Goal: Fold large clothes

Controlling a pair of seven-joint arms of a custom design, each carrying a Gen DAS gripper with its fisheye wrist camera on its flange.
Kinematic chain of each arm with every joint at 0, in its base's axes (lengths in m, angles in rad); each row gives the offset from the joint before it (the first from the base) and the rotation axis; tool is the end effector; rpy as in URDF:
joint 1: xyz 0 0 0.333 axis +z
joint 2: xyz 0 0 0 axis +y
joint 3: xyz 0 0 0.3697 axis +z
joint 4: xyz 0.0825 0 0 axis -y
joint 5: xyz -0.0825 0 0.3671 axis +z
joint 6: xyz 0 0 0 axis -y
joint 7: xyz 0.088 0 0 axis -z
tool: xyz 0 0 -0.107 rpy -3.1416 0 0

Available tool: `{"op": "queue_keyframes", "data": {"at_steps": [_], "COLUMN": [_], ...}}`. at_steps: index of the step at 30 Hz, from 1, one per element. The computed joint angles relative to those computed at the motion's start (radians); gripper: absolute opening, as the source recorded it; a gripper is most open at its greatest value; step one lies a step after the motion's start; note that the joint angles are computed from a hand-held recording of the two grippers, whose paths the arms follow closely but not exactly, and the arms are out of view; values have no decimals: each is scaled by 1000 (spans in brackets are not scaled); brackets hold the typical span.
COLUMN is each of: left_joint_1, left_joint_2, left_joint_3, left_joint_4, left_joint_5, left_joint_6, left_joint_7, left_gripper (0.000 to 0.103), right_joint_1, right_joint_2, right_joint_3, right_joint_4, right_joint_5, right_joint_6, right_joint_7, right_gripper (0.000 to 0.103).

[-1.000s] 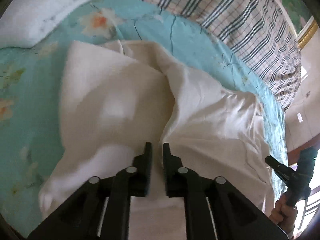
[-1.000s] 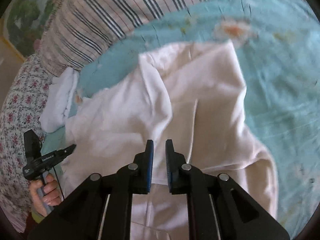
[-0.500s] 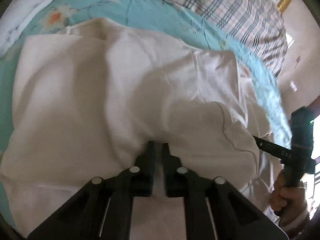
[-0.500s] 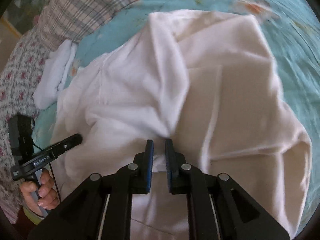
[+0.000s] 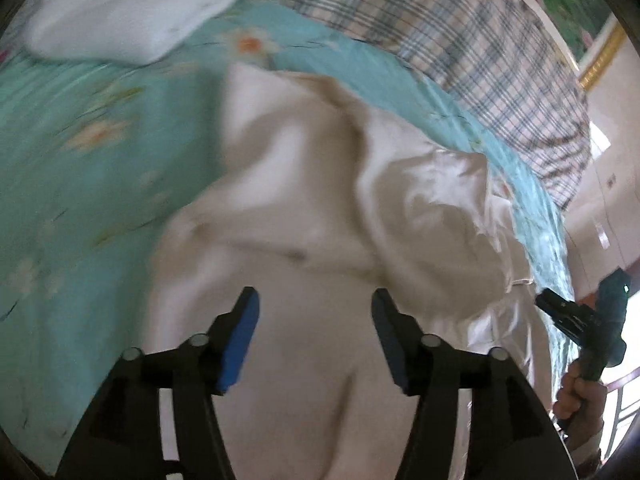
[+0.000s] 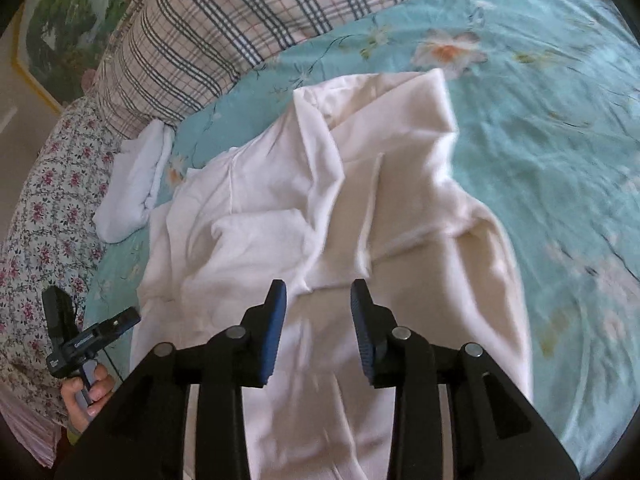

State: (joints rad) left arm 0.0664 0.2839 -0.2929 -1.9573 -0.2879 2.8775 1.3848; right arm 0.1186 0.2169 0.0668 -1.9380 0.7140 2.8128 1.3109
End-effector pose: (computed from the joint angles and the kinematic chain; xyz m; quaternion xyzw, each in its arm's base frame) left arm 0.6438 -0.1127 0.4715 -0.7455 0.5783 -0.3232 0.0731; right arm 0.6358 0.0833 0.5017 -0.5994 0.7084 -0.0711 0.3659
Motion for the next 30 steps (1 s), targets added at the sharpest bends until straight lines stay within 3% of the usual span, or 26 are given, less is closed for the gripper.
{"op": "queue_keyframes", "data": {"at_steps": [3,6,9,13,15,17,18,20,23,26,28,29,30], "left_joint_1": [21,50,58,23,-16,-56,-76,-117,-169,-206,-217,-220,-220], "left_joint_2": [-85,-158,-223,-314,-353,-375,-379,-380,-370,-352,-352,-354,-357], "left_joint_3": [18,12,7,25,51,79,83,96,120,113,119,122,127], "left_joint_4": [-131,-237,-325,-417,-453,-480,-490,-503,-500,-487,-482,-481,-478], "left_joint_5": [-27,-141,-335,-726,-880,-1001,-1014,-1054,-1135,-1110,-1118,-1120,-1119], "left_joint_6": [24,37,33,-6,-43,-109,-102,-113,-159,-108,-93,-89,-93], "left_joint_7": [-8,72,239,593,732,834,842,889,975,961,965,965,965], "left_gripper": [67,69,71,73,73,73,74,74,63,45,22,14,12], "right_joint_1": [0,4,5,-3,21,61,69,58,40,29,18,14,11], "right_joint_2": [-71,-130,-211,-299,-329,-367,-382,-392,-393,-390,-381,-377,-376], "right_joint_3": [-11,-30,-57,-89,-121,-166,-185,-190,-169,-137,-133,-126,-121], "right_joint_4": [-95,-175,-284,-407,-442,-470,-478,-487,-502,-509,-504,-504,-505], "right_joint_5": [6,-9,-59,-32,117,378,490,583,648,698,739,745,740], "right_joint_6": [30,57,87,73,38,-36,-105,-211,-314,-301,-303,-285,-274], "right_joint_7": [-4,13,72,71,-43,-268,-380,-486,-586,-638,-652,-649,-645], "right_gripper": [47,50,51,53,53,53,53,55,55,55,45,25,16]}}
